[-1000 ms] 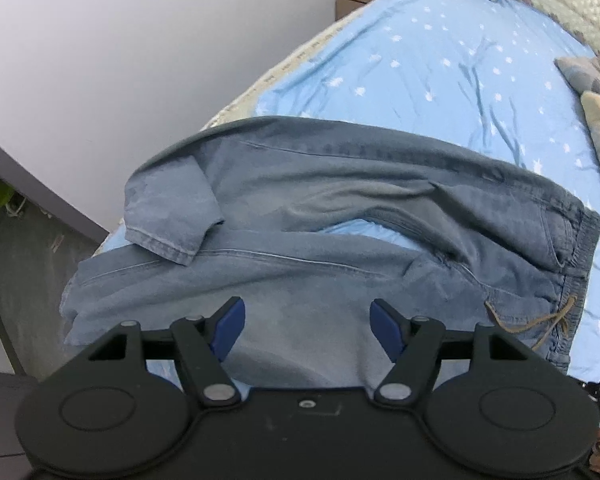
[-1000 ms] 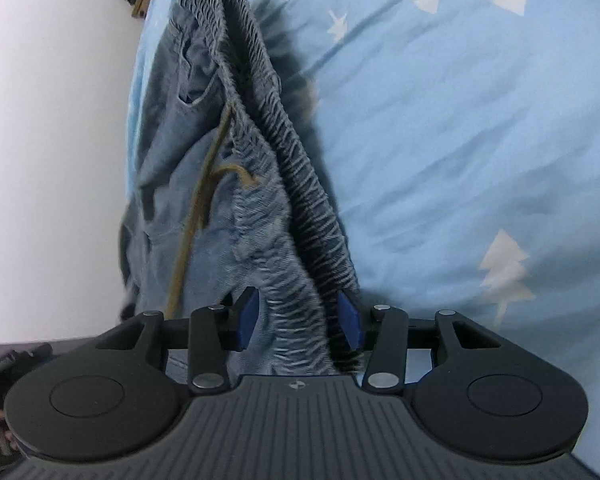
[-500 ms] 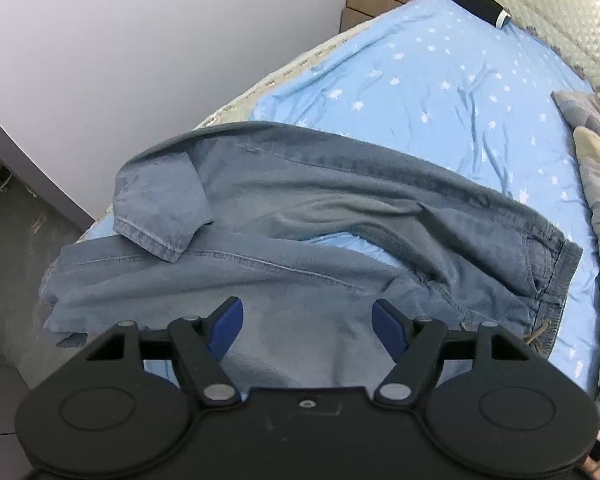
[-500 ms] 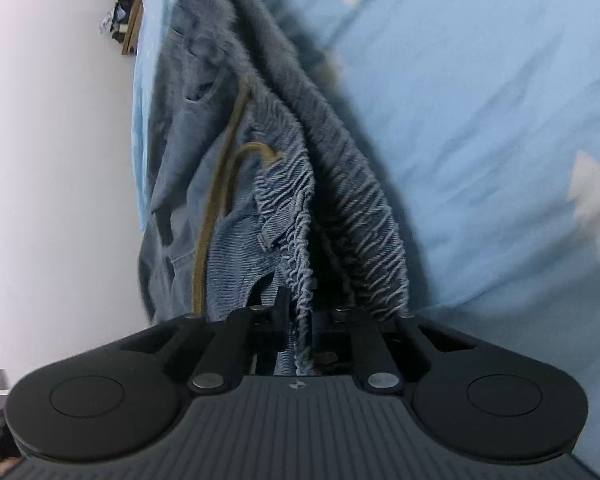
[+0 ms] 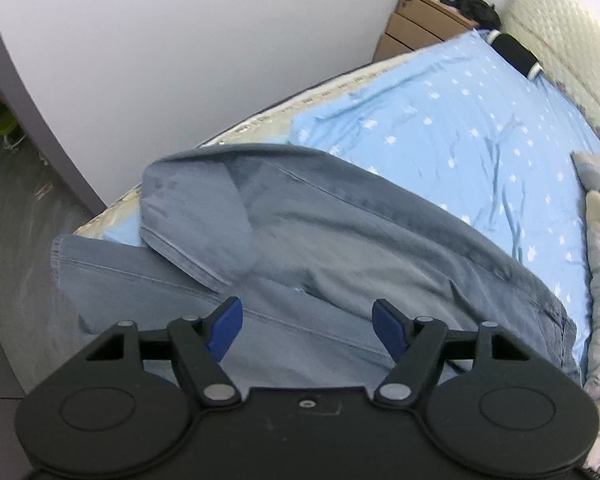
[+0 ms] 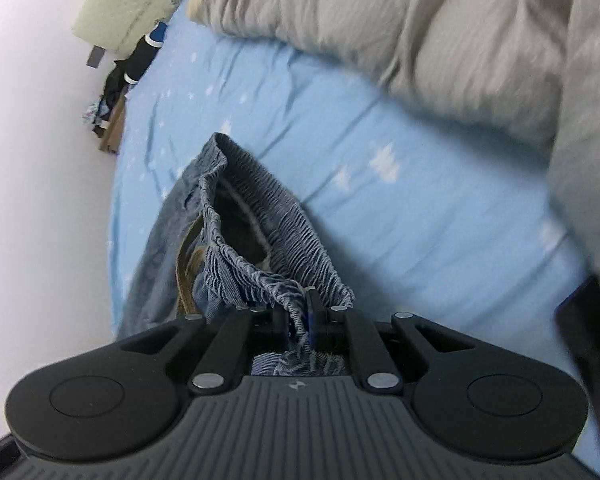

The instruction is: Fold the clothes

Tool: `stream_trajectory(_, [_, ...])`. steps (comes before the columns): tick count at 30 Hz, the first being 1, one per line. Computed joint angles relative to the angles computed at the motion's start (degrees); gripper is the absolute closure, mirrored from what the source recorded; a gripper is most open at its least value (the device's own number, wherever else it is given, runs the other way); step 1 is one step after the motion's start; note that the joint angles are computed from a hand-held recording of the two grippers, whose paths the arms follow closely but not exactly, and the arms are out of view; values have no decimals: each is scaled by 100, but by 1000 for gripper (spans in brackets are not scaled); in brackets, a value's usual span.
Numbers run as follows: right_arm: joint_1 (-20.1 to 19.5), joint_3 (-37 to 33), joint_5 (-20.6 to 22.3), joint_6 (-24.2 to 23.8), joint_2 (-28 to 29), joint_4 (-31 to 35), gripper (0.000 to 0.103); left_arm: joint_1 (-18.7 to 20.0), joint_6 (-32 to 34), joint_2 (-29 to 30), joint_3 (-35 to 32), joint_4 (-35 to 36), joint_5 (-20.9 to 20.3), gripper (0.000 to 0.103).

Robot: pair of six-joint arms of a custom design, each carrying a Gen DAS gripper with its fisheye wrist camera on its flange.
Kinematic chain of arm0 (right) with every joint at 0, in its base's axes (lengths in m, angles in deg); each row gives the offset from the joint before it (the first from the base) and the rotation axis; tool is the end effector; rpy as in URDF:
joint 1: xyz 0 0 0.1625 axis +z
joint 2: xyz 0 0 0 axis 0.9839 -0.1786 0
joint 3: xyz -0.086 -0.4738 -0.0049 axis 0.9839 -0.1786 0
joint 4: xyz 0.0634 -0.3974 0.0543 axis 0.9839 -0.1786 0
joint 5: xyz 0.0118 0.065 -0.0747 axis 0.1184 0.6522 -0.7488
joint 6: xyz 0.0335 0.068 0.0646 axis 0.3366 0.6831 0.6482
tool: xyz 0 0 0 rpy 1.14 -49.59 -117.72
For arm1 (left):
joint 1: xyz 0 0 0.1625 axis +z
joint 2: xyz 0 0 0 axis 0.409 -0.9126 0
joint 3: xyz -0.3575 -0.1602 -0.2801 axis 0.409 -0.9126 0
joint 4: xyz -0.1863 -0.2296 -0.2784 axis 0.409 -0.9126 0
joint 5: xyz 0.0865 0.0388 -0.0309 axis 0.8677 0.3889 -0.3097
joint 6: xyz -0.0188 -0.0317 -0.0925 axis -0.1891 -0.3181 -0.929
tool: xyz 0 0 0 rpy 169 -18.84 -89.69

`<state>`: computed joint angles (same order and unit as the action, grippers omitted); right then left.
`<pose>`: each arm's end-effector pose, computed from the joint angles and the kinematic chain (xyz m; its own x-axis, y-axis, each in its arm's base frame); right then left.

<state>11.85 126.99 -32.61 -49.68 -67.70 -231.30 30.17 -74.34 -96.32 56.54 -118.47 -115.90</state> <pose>0.1137 -0.5613 0.3013 -0.8353 0.5440 -0.0799 0.4367 0.5681 -0.6976 -0.2434 -0.7015 0.4697 -0.7477 -0.3145 -0.5849 0.0551 0.8483 -0.5266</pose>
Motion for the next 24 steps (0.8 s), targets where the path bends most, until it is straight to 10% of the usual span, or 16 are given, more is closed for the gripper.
stream_trajectory(13, [143, -342, -797, -132, 214, 1020, 89, 394, -888, -338, -121, 380, 100, 34])
stream_trajectory(15, [337, -350, -1228, -133, 220, 920, 66, 492, -1022, -410, -131, 370, 85, 34])
stream_trajectory(16, [434, -357, -1443, -138, 226, 872, 52, 556, -973, -430, -142, 312, 62, 34])
stream_trajectory(24, [1200, -321, -2330, 569, 485, 950, 53, 1262, 65, -349, -566, -110, -361, 34])
